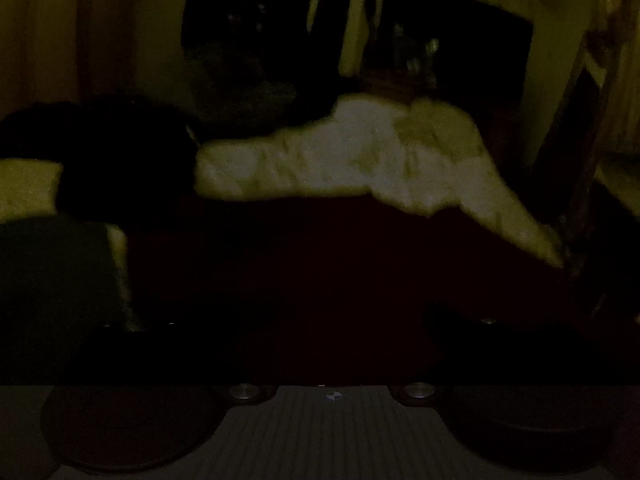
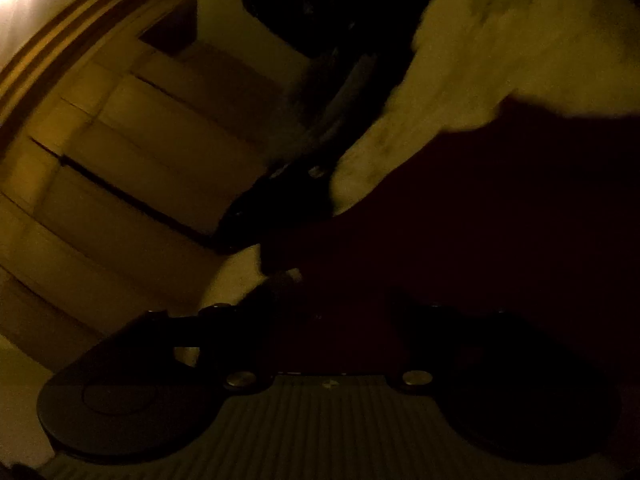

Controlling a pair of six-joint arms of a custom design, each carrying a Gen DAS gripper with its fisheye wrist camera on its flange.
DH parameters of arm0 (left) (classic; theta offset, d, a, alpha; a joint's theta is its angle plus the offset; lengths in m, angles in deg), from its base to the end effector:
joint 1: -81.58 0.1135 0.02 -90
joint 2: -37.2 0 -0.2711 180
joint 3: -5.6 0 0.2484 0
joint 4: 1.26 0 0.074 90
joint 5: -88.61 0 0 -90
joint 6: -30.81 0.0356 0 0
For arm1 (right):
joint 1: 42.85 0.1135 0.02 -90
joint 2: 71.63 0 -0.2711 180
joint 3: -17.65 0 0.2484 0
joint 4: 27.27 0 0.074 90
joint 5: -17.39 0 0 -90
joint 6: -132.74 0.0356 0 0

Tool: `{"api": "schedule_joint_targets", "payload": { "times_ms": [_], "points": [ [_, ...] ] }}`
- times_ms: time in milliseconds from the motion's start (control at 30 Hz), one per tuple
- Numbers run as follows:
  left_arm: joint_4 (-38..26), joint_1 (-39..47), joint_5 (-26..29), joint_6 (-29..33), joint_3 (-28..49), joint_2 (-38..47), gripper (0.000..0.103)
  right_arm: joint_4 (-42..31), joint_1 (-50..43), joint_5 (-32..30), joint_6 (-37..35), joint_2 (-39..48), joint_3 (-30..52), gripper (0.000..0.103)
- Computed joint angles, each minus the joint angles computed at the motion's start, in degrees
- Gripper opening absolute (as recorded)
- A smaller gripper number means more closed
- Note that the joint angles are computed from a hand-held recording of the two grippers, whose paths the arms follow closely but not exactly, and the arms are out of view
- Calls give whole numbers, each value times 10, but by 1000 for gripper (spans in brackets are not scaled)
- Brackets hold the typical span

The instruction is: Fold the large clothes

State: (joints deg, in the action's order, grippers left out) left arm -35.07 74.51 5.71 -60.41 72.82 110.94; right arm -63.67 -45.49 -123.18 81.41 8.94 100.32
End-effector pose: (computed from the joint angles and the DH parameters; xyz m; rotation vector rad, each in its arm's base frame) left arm 0.2716 -0.0381 0.2748 0.1814 2.2703 -0.2170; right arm 0.3046 0.0135 0.3356 0.2549 2.1891 1.3100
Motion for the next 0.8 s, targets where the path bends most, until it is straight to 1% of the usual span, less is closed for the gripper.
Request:
{"api": "schedule_joint_targets", "payload": {
  "times_ms": [33, 67, 133, 167, 200, 233, 267, 300, 333, 367, 433, 467, 533, 600, 667, 700, 733, 767, 800],
  "points": [
    [9, -10, 3, -5, -12, 18, 103, 13, 19, 21, 9, 36, 28, 73],
    [24, -13, 13, -14, -31, 38, 103, 15, 34, 33, -2, 69, 57, 76],
    [47, -14, 12, -35, -62, 78, 103, 30, 66, 84, -17, 142, 114, 76],
    [87, -12, 12, -34, -94, 79, 103, 33, 76, 101, -28, 171, 135, 76],
    [123, -8, 18, -30, -119, 70, 103, 27, 87, 104, -47, 223, 178, 76],
    [131, -4, 25, -30, -122, 69, 103, 29, 95, 111, -50, 259, 203, 75],
    [126, -3, 29, -28, -114, 76, 103, 36, 103, 120, -49, 293, 222, 75],
    [126, -4, 29, -26, -109, 83, 103, 31, 110, 117, -58, 343, 263, 75],
    [129, -4, 29, -23, -109, 89, 103, 26, 116, 119, -62, 379, 291, 73],
    [137, -5, 28, -21, -112, 92, 103, 23, 122, 135, -58, 406, 312, 69],
    [150, -7, 25, -18, -119, 95, 103, 21, 131, 157, -52, 469, 359, 68],
    [154, -7, 26, -18, -119, 98, 103, 25, 135, 167, -44, 493, 373, 65],
    [161, -6, 28, -19, -119, 104, 103, 43, 138, 174, -22, 530, 388, 65],
    [156, 1, 33, -15, -121, 99, 103, 72, 142, 177, -11, 541, 372, 63],
    [154, 3, 32, -13, -117, 103, 103, 105, 151, 182, -19, 544, 354, 62],
    [152, 3, 31, -11, -115, 105, 103, 110, 156, 193, -32, 540, 345, 58],
    [153, 3, 30, -10, -114, 107, 103, 105, 158, 201, -46, 532, 339, 45],
    [148, -1, 27, -11, -119, 97, 103, 101, 158, 197, -57, 531, 340, 27],
    [149, -1, 26, -11, -119, 97, 103, 99, 156, 184, -63, 527, 339, 21]
  ]
}}
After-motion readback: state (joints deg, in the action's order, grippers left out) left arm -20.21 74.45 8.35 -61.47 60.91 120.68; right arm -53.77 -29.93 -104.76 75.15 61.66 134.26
